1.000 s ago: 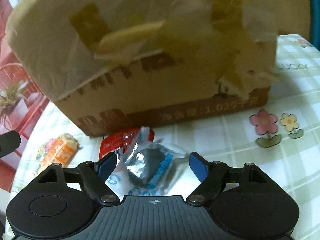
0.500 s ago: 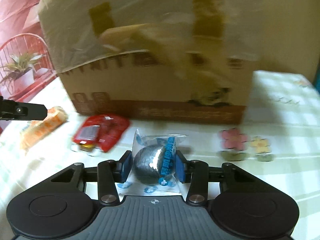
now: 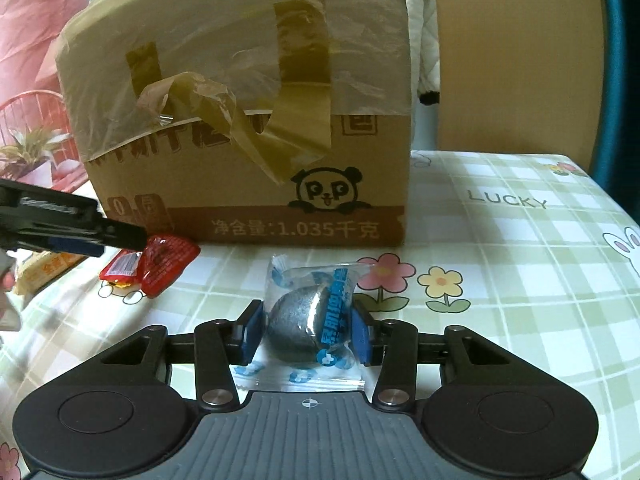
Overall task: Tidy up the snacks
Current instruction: 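Grasp the clear packet with the dark round snack with the right tool, then grasp the red sausage with the left tool while the right holds the clear packet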
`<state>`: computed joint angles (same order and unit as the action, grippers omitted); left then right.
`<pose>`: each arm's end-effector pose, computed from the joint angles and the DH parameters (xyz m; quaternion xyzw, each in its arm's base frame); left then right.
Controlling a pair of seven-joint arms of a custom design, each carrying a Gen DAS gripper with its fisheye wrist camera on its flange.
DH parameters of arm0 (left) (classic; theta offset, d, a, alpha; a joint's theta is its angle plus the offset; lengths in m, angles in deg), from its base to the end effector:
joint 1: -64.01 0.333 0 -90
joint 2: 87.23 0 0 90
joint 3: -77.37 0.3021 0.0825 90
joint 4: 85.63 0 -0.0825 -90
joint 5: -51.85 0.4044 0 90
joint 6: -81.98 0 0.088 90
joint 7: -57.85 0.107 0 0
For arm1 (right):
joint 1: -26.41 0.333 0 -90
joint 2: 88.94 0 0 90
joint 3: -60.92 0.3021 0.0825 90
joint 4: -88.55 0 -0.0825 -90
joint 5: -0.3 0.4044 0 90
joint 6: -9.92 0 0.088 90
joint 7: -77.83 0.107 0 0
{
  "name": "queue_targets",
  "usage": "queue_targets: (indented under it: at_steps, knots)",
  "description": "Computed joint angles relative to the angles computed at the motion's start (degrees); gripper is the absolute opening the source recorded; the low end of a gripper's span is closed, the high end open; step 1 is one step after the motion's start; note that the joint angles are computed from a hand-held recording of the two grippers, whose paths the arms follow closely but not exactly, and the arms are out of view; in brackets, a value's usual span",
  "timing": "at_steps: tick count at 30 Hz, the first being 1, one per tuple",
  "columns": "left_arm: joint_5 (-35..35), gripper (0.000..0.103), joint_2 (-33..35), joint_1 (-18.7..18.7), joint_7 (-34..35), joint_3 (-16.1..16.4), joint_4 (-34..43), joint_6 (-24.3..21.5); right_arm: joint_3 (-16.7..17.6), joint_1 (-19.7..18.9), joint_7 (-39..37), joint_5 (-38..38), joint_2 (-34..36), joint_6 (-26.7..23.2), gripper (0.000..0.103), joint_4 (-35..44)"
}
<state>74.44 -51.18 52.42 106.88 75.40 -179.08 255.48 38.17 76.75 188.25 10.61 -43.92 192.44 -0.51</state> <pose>0.7167 -0.1980 0.3156 -0.6922 0.6143 -0.3253 0.1938 0.6464 0.4000 0.2968 -0.6889 0.5734 -0.2186 0.3857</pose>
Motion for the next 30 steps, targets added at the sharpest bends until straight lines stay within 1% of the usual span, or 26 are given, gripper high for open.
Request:
queue_targets:
  at_steps: [3,4,6,7,9,10,12,14,15,16,18,20,21,24,27,28,30]
  knots:
    - [0.7,0.075,1.9,-2.2,-1.6,1.9,2.9,-2.9,0.2,-0.1,-0.1,0.3,0.1,0.3,0.042,0.1]
    - [1.6,0.078,2.2,-3.1,-2.6,3.0,3.2,-2.5,0.2,0.0,-0.1,0.4,0.2,0.4,0.042,0.0]
    - [3.8,0.076,2.2,-4.9,-3.7,4.8,3.6,-3.4,0.8,-0.5,-0.5,0.6,-0.1,0.8,0.042,-0.2]
    - [4.8,0.067,2.0,-5.1,-3.7,4.9,3.3,-3.4,1.1,-0.7,-0.7,0.8,-0.2,1.0,0.042,-0.4]
    - [5.3,0.063,1.0,-4.4,-3.3,3.6,1.9,-2.9,1.7,-1.2,-1.1,1.2,-0.3,1.3,0.042,-0.5]
    - [5.6,0.058,0.2,-4.4,-3.3,3.4,1.0,-2.9,1.9,-1.3,-1.4,1.5,-0.4,1.3,0.042,-0.5]
    - [5.9,0.055,-1.4,-3.6,-3.0,2.4,-1.8,-1.0,1.8,-1.1,-1.5,2.0,-0.3,1.4,0.042,-0.5]
    - [6.6,0.055,-3.7,-4.6,-4.8,3.6,-5.5,0.6,2.2,-1.4,-1.8,2.4,-0.4,1.6,0.042,-0.5]
    - [6.6,0.055,-4.7,-4.5,-5.4,3.5,-7.3,1.5,2.4,-1.5,-2.0,2.7,-0.4,1.7,0.042,-0.6]
    - [6.9,0.055,-5.8,-5.1,-6.8,4.4,-9.4,2.9,2.4,-1.5,-2.1,2.9,-0.4,1.8,0.042,-0.6]
    - [8.5,0.055,-7.6,-7.5,-9.0,7.1,-12.2,4.2,2.6,-1.6,-2.5,3.2,-0.5,1.9,0.042,-0.7]
    - [9.7,0.055,-9.0,-8.9,-10.9,8.7,-14.4,5.1,2.4,-1.4,-2.6,3.6,-0.4,1.9,0.042,-0.6]
    - [10.7,0.055,-9.4,-10.2,-12.3,10.3,-14.9,5.5,2.4,-1.4,-2.7,3.7,-0.4,1.9,0.042,-0.6]
    - [16.3,0.056,-10.3,-18.7,-20.5,20.2,-16.4,7.8,2.6,-1.5,-3.0,4.0,-0.4,1.9,0.042,-0.6]
    - [20.7,0.056,-10.3,-24.3,-26.5,27.1,-16.4,9.4,2.8,-1.6,-3.2,4.3,-0.4,2.0,0.042,-0.6]
    - [21.6,0.057,-10.6,-24.9,-27.4,27.8,-16.6,9.6,2.8,-1.6,-3.2,4.4,-0.4,2.0,0.042,-0.6]
    - [22.8,0.057,-11.3,-24.3,-28.2,27.3,-16.9,9.3,2.7,-1.6,-3.3,4.5,-0.4,2.0,0.042,-0.6]
